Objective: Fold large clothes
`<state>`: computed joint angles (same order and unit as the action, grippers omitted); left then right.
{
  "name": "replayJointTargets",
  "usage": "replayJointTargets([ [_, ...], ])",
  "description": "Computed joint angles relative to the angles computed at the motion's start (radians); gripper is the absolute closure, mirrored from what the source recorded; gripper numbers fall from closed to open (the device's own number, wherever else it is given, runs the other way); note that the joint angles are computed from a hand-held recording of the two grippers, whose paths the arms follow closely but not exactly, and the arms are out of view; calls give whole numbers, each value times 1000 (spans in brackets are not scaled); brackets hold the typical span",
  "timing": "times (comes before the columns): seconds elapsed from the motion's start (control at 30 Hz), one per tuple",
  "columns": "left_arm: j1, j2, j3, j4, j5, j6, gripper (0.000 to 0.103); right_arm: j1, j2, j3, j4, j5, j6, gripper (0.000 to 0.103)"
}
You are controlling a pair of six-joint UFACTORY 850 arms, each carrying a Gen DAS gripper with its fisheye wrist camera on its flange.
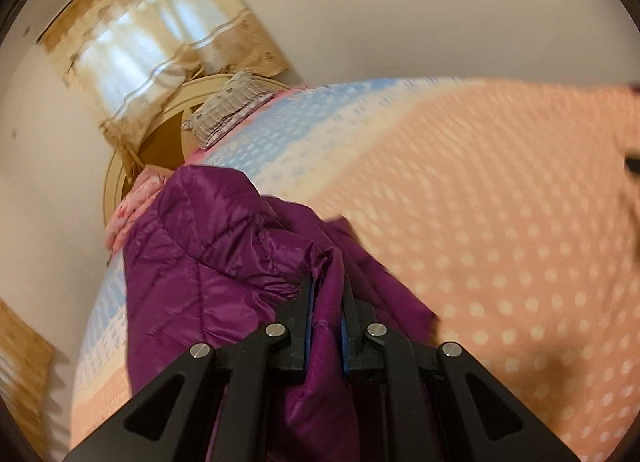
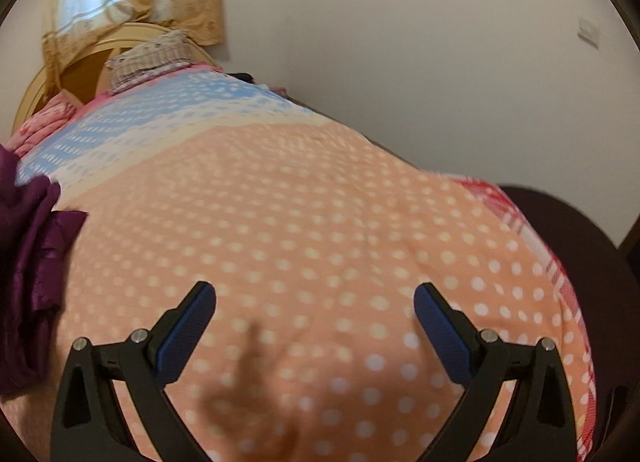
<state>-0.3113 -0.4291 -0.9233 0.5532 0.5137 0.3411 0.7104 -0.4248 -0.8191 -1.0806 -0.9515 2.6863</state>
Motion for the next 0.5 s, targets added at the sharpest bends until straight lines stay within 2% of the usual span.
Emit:
replayJointTargets([
  [0.1,-16,-11,41,-118,74,162,93,-3,16,27,-27,40,53,2],
  [0.27,-3,1,57,-86,83,135,89,-11,25,42,-44,75,70,2],
  [0.37,0,26,81,-85,80,146,65,-10,25,40,-40,75,68,2],
  [0.43,-1,51,104,-122,101,189,22,-11,23,40,-41,78,69,2],
  [0.5,11,88,137,-95,142,179,11,-14,22,42,-46,81,72,2],
])
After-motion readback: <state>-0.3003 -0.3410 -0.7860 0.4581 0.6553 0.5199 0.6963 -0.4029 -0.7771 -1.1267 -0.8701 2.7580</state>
